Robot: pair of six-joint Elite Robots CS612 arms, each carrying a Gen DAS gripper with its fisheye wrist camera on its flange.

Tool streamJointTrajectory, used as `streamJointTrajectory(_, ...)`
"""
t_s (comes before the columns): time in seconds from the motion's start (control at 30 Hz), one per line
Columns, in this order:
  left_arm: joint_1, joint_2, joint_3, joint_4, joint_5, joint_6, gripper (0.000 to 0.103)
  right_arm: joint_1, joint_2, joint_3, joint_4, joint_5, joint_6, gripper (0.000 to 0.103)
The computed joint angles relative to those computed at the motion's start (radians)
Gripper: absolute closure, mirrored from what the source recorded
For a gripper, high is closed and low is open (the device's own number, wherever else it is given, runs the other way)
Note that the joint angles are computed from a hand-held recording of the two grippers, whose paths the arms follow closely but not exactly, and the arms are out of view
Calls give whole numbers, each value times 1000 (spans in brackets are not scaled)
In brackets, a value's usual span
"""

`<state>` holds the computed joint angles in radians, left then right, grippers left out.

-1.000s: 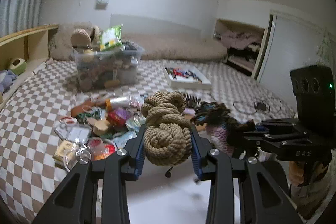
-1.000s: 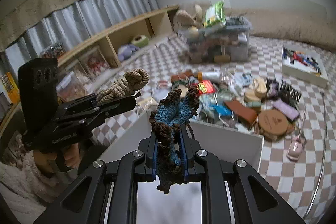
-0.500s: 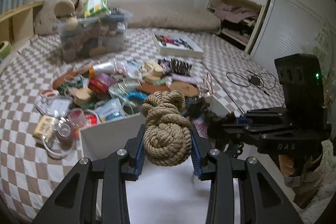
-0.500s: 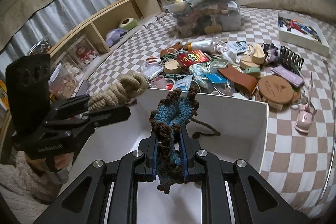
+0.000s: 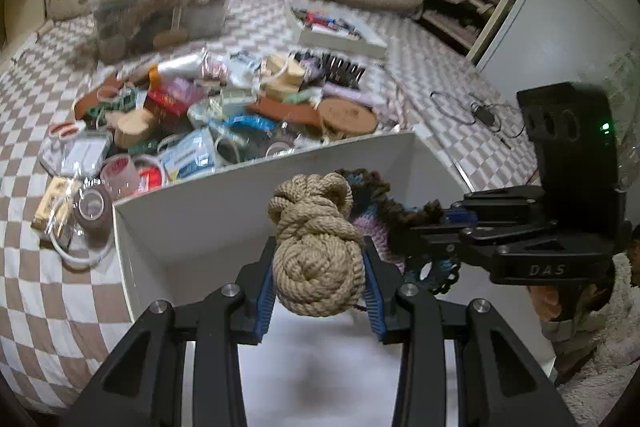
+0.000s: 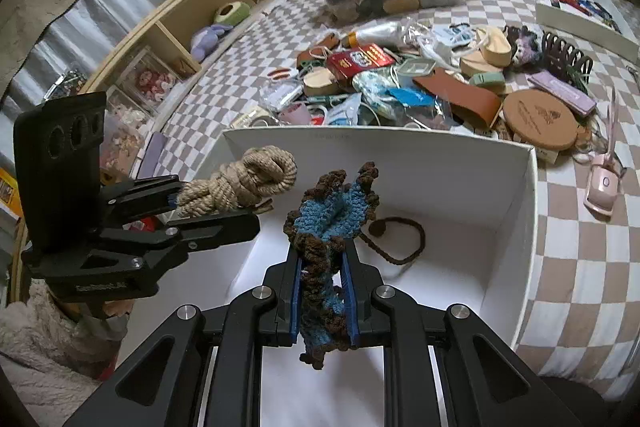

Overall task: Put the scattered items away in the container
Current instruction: 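Lift the knitted cord and rope and carry both over the white box, then open the left tool dropping the rope while the right tool releases the cord, then raise both open tools away from the box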

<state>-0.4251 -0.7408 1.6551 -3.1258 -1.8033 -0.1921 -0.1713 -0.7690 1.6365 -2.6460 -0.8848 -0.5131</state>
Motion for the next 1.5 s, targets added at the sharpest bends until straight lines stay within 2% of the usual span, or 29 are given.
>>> streamJointTrajectory(0.13, 2, 1, -7, 53, 4, -5, 65, 8, 2, -4, 7, -32, -2, 85)
streamJointTrajectory(0.23, 3, 2, -11, 82, 7, -11, 61, 14, 5, -9, 15, -53, -2, 85)
streamJointTrajectory(0.27, 3, 2, -12, 87, 9, -13, 49, 16, 4, -11, 21, -58, -6, 85)
streamJointTrajectory(0.3, 5, 2, -12, 87, 0, -8, 42, 17, 4, -11, 21, -64, -6, 85)
streamJointTrajectory(0.37, 5, 1, -12, 87, -18, 14, 36, 19, 2, -7, 10, -82, -4, 85)
streamJointTrajectory(0.5, -8, -7, -1, 81, 22, 42, 24, 22, -4, 3, -21, -106, 3, 85)
streamJointTrajectory(0.67, -3, -11, 9, 65, 33, 20, 23, 23, -11, 15, -44, -118, 12, 84)
streamJointTrajectory(0.73, -1, -11, 13, 56, 34, 4, 23, 24, -14, 20, -49, -118, 9, 76)
streamJointTrajectory(0.8, 2, -11, 17, 46, 32, -7, 23, 24, -17, 28, -66, -110, 2, 27)
streamJointTrajectory(0.87, 4, -11, 20, 38, 28, -15, 22, 22, -24, 40, -85, -85, -18, 26)
streamJointTrajectory(0.97, 3, -11, 23, 36, 31, -16, 22, 27, -33, 64, -162, -112, -16, 26)
streamJointTrajectory(1.5, 6, -11, 31, 8, 35, -30, 21, 15, -26, 65, -177, -97, 55, 25)
